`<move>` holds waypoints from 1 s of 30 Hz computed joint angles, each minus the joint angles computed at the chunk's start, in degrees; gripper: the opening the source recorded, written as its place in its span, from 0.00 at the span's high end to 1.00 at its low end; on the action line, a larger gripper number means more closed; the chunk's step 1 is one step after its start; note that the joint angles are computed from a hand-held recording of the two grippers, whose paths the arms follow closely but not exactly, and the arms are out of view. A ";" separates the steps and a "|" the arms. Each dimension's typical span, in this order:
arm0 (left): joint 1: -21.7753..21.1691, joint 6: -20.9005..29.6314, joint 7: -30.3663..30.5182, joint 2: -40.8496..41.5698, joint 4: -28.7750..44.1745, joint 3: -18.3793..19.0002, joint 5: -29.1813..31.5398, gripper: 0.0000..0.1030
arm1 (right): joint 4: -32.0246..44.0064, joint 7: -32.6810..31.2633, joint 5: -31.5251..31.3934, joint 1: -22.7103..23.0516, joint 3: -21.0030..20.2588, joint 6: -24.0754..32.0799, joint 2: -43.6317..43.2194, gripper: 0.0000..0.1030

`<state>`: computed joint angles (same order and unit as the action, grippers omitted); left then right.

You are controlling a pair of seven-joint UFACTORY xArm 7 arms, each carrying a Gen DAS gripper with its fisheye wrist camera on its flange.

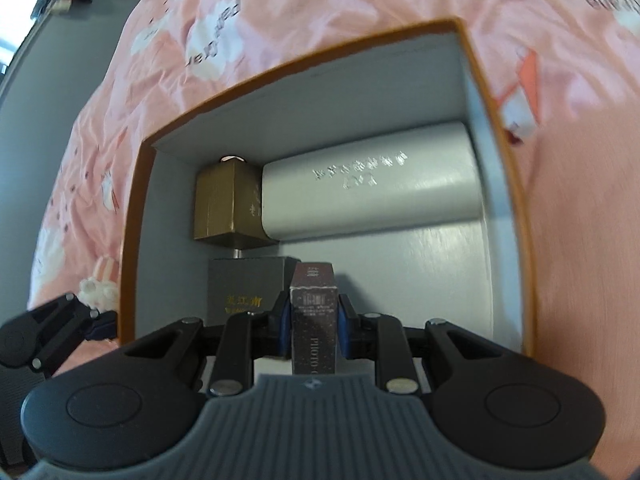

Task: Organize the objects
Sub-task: 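Lower the photo-card pack into the box and open the right tool, then raise both open tools away from the items in the box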

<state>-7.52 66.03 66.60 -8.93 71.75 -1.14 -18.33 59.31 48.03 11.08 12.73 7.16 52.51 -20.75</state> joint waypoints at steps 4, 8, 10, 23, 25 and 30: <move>-0.69 -5.25 -2.04 -1.91 -3.54 -1.54 4.48 0.27 | 3.52 -2.23 -3.59 -0.02 0.80 3.66 3.39 0.70; -1.49 -5.26 -3.20 -2.22 -3.97 -1.81 6.61 0.27 | 6.02 -4.25 -6.63 0.44 1.48 7.29 5.59 0.59; -1.83 -6.44 -2.92 -2.78 -4.87 -1.90 7.56 0.27 | 6.42 -6.29 -6.62 0.92 1.31 8.44 5.90 0.48; -5.19 -10.92 20.04 -9.34 -7.38 2.42 1.19 0.23 | 10.79 -26.96 -11.00 4.64 3.17 19.67 7.75 0.26; -6.17 -10.04 26.40 -10.71 -7.58 3.47 -0.84 0.23 | 10.62 -28.82 -11.62 4.94 3.41 20.42 7.79 0.26; -6.24 -6.22 30.44 -9.90 -6.54 2.30 0.23 0.23 | 9.81 -32.69 -11.50 4.98 3.00 21.36 7.88 0.35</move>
